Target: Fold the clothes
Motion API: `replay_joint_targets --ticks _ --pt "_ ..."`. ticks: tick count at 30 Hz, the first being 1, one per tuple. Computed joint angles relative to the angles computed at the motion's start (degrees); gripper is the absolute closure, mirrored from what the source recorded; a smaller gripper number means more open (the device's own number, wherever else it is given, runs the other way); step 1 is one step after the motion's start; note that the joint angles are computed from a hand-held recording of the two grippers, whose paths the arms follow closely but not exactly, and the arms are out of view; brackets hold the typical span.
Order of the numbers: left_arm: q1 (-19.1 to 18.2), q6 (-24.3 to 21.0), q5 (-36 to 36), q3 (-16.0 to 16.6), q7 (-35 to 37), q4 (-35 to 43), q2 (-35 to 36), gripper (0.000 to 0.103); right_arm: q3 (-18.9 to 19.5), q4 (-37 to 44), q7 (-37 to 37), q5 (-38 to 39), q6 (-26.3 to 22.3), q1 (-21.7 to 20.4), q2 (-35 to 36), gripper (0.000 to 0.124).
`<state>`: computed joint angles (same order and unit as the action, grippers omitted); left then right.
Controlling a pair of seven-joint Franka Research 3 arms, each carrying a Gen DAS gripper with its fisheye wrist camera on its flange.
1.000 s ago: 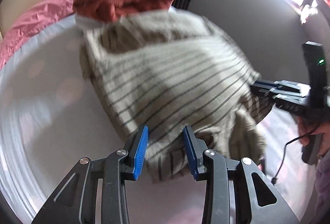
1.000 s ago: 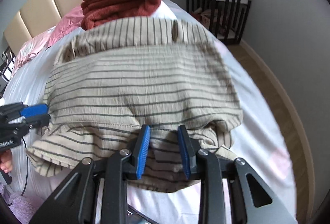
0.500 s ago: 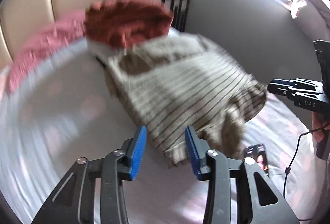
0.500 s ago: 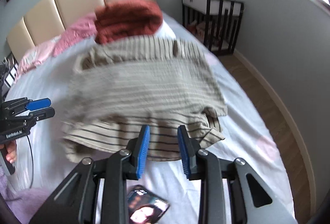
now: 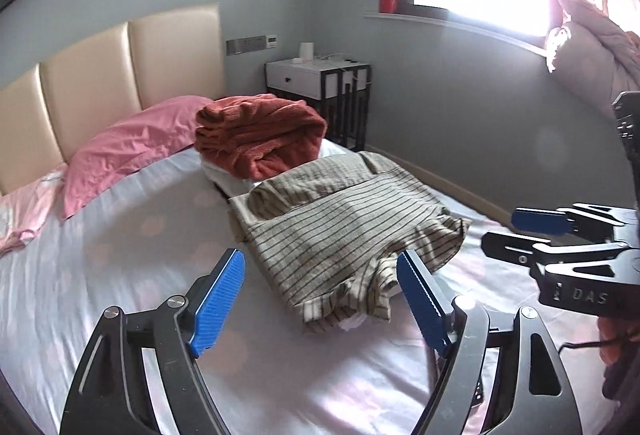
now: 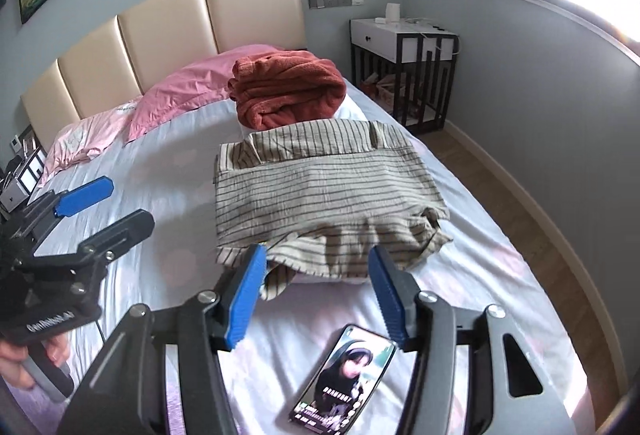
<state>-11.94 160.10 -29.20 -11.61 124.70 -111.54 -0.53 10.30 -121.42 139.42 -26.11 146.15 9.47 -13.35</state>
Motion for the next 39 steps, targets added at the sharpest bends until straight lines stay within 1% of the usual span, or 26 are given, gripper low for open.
replay_joint_targets --ticks 2,5,8,10,12,13,16,19,22,28,34,39 --pt "0.2 -1.0 -0.3 0.3 -1.0 -1.1 -1.1 0.023 0.9 -1.0 2.7 -0.4 -0.5 0.1 -1.3 0.072" --pt "-0.3 0.1 -3.2 1.1 0.9 -3.8 -3.0 0.023 2.1 -3.1 5.6 -0.7 -0.6 0.2 -3.5 0.072" --pt "-1.1 -0.9 -5.9 2.2 2.2 -5.4 -4.5 0.023 3.2 -5.1 8.0 -0.3 -1.3 0.1 -5.5 0.072" --pt "-1.4 -2.2 -6.6 2.8 1.4 -6.4 -5.4 0.023 4.1 -6.4 9.9 -0.1 -1.7 -0.1 -6.7 0.072" --pt "-1.1 -0.8 -3.3 2.6 -2.5 -8.3 -6.7 0.018 5.5 -7.4 12.3 -0.8 -1.9 -0.3 -7.6 0.072" --pt "-1.3 0.2 -2.1 2.7 -3.6 -9.4 -7.4 0.018 6.2 -7.8 13.3 -1.6 -2.0 -0.4 -7.9 0.072" --pt "-3.0 1.5 -2.5 4.2 -2.5 -12.1 -9.2 0.018 8.6 -8.2 16.6 -4.5 -3.0 -0.8 -8.5 0.072" --pt "-4.2 2.5 -1.9 5.3 -2.5 -14.4 -10.8 0.018 9.7 -8.5 19.3 -6.8 -3.1 -0.4 -8.6 0.072" --pt "-5.1 3.2 -0.4 6.3 -3.5 -16.3 -12.0 0.018 9.9 -8.9 21.3 -8.0 -2.7 0.2 -8.8 0.072" --pt "-7.0 3.2 0.3 8.2 -3.6 -18.0 -13.7 0.018 9.9 -9.1 21.6 -8.4 -3.2 1.6 -9.1 0.072" --pt "-7.9 2.5 1.1 9.1 -4.1 -18.4 -14.2 0.018 10.0 -8.8 21.8 -8.9 -4.2 2.2 -9.3 0.072" --pt "-8.0 2.0 1.5 9.1 -4.4 -18.5 -14.2 0.018 10.1 -8.5 22.2 -9.5 -5.3 2.5 -9.3 0.072"
